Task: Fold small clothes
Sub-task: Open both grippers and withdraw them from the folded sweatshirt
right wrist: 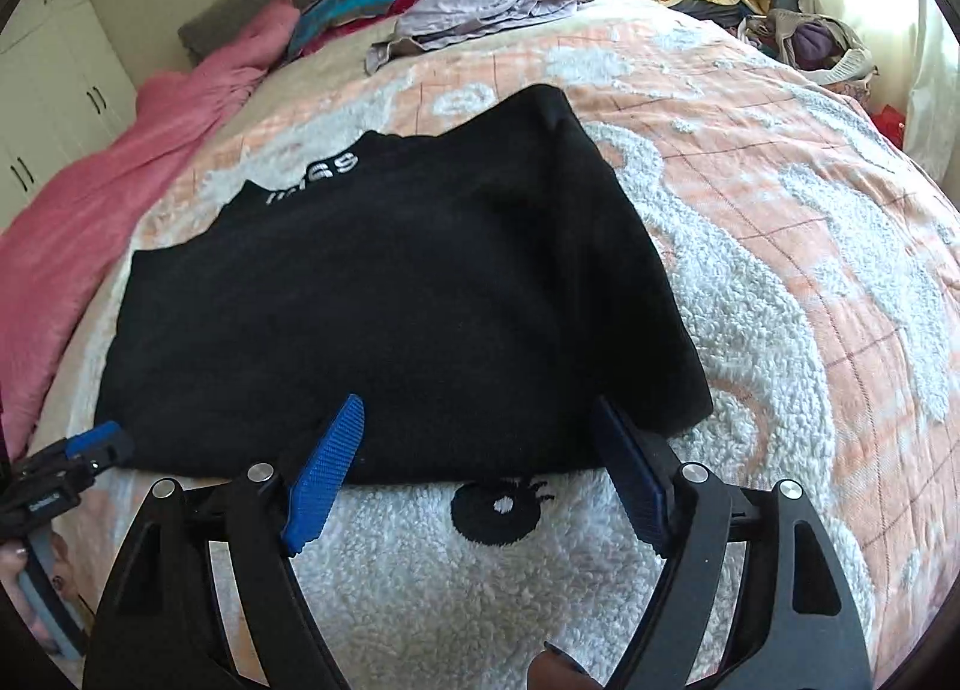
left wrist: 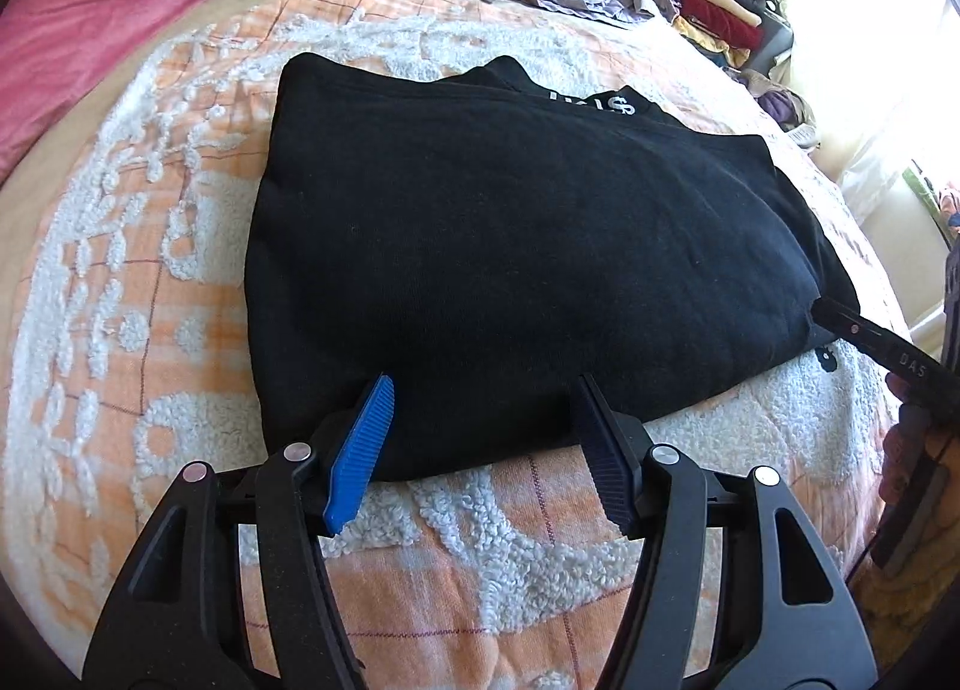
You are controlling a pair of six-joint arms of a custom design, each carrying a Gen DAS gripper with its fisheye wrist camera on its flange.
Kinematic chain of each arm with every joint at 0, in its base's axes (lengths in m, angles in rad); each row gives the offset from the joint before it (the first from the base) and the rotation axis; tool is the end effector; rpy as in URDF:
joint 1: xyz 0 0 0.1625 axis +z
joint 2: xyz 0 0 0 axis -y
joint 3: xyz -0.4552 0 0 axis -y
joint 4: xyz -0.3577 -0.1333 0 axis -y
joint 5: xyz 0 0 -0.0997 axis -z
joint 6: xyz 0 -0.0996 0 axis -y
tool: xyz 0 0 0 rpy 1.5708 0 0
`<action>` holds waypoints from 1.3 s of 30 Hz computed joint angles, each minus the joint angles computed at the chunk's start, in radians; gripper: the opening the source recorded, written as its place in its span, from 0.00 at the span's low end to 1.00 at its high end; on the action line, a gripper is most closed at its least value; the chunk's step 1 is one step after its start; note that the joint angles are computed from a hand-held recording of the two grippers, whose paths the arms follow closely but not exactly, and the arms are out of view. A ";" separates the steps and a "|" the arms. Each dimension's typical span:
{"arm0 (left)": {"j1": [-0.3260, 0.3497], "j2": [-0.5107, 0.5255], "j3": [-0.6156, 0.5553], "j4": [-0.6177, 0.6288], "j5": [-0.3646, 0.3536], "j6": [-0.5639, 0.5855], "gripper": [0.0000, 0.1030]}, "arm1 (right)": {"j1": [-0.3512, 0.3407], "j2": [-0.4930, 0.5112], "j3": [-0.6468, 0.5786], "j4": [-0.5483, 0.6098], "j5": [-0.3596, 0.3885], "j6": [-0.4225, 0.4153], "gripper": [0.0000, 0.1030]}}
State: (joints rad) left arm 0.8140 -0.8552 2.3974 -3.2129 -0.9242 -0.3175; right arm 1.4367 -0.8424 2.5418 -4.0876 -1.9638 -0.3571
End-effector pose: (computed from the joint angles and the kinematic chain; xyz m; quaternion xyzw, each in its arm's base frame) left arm -0.1451 -0.4352 0.0793 0.1909 0.9277 -0.2030 0.2484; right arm 0.0418 -0.4017 0.1572 0.0230 -0.9030 0.3345 0.2686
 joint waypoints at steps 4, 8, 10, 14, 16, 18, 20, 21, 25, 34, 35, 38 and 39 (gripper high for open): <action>-0.011 -0.004 0.009 -0.001 0.002 -0.015 0.52 | 0.009 -0.006 0.025 -0.029 0.009 0.012 0.83; -0.023 -0.015 0.019 0.002 -0.002 -0.027 0.57 | 0.021 -0.010 0.062 -0.092 0.007 0.014 0.86; -0.030 -0.020 0.024 -0.001 -0.007 -0.034 0.61 | 0.025 -0.012 0.074 -0.115 0.008 0.011 0.92; -0.045 -0.028 0.034 -0.002 -0.005 -0.041 0.68 | 0.047 -0.009 0.089 -0.157 -0.004 -0.008 0.95; -0.052 -0.031 0.037 -0.005 -0.001 -0.046 0.79 | 0.057 -0.003 0.092 -0.180 -0.011 -0.021 0.96; -0.064 -0.032 0.043 -0.012 0.019 -0.052 0.88 | 0.066 0.004 0.093 -0.199 -0.015 -0.030 0.96; -0.069 -0.039 0.047 -0.010 0.026 -0.056 0.91 | 0.075 0.011 0.091 -0.219 -0.029 -0.037 0.96; -0.071 -0.044 0.047 -0.006 0.026 -0.057 0.91 | 0.078 0.015 0.091 -0.230 -0.034 -0.040 0.96; -0.079 -0.058 0.052 0.000 0.037 -0.058 0.91 | 0.084 0.019 0.094 -0.246 -0.036 -0.039 0.96; -0.099 -0.089 0.064 -0.001 0.051 -0.071 0.91 | 0.122 0.019 0.107 -0.284 -0.044 -0.053 0.96; -0.101 -0.093 0.064 0.001 0.052 -0.072 0.91 | 0.128 0.020 0.106 -0.286 -0.046 -0.054 0.96; -0.108 -0.104 0.067 0.005 0.058 -0.076 0.91 | 0.149 0.020 0.099 -0.281 -0.061 -0.056 0.96; -0.110 -0.108 0.068 0.005 0.060 -0.077 0.91 | 0.157 0.021 0.095 -0.280 -0.068 -0.058 0.96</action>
